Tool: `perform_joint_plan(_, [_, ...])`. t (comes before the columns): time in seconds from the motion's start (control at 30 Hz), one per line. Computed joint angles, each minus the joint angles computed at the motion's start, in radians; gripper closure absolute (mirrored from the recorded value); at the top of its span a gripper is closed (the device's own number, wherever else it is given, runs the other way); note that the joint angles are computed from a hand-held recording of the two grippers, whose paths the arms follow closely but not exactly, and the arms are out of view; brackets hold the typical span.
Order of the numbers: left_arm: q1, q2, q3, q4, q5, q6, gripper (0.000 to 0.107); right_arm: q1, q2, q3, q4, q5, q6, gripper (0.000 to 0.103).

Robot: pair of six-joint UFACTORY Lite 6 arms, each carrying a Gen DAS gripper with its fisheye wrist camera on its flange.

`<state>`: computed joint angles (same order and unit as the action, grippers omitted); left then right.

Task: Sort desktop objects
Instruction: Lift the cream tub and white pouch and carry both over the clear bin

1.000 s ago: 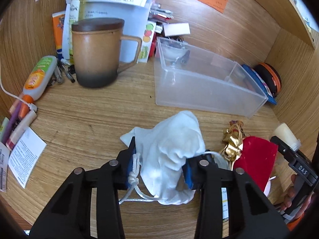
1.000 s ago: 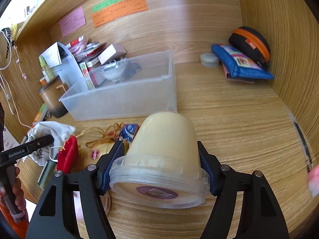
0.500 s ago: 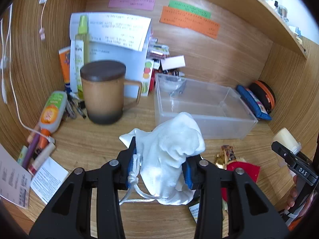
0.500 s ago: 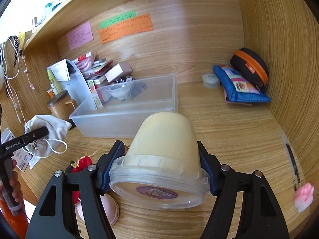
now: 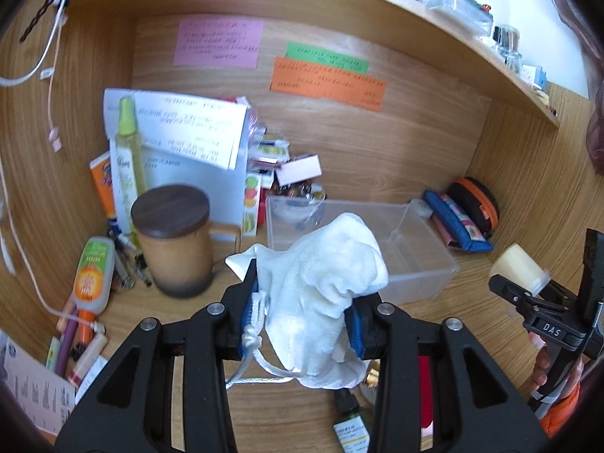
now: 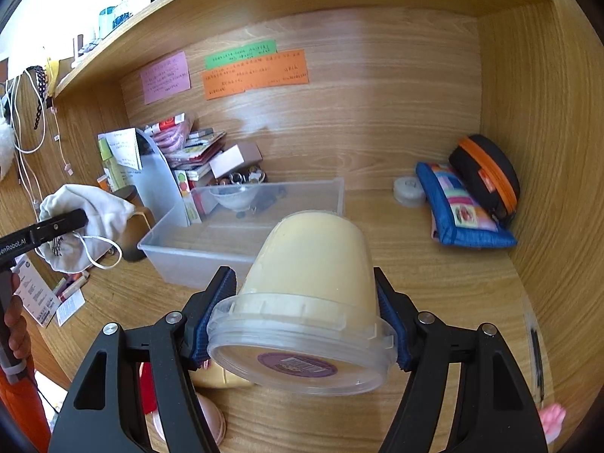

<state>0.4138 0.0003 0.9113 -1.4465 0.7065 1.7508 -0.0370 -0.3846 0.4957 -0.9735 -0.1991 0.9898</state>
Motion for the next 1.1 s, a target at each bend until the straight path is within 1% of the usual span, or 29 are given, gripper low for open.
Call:
perform_joint_plan(0.07, [-0.016,0.012,0.035,0.011,-0.001,-0.028,0.069,-0.009,0.031,0.038,-0.061,-0.009,0.049,0.036])
perform_joint_plan(0.27, [-0.069,0.059,0.132,0.036,-0.023,-0.079,0.069,0.000,0.137,0.162,-0.113,-0.003,0.072,0.036])
perform_joint_plan(0.47, [-0.134,0.141,0.245,0.069,-0.061,-0.137,0.069,0.010,0.277,0.316,-0.260,-0.009,0.199,0.036])
perform_joint_plan(0.73, [-0.228,0.305,0.431,0.168,-0.121,-0.255,0.069,0.037,0.491,0.542,-0.581,-0.007,0.496,0.036])
perform_joint_plan(0.83, [-0.262,0.369,0.494,0.215,-0.150,-0.299,0.069,0.049,0.582,0.634,-0.750,-0.009,0.660,0.036])
perform_joint_plan(1.1, [-0.318,0.530,0.663,0.362,-0.176,-0.441,0.069,0.081,0.806,0.875,-1.270,-0.037,1.161,0.036])
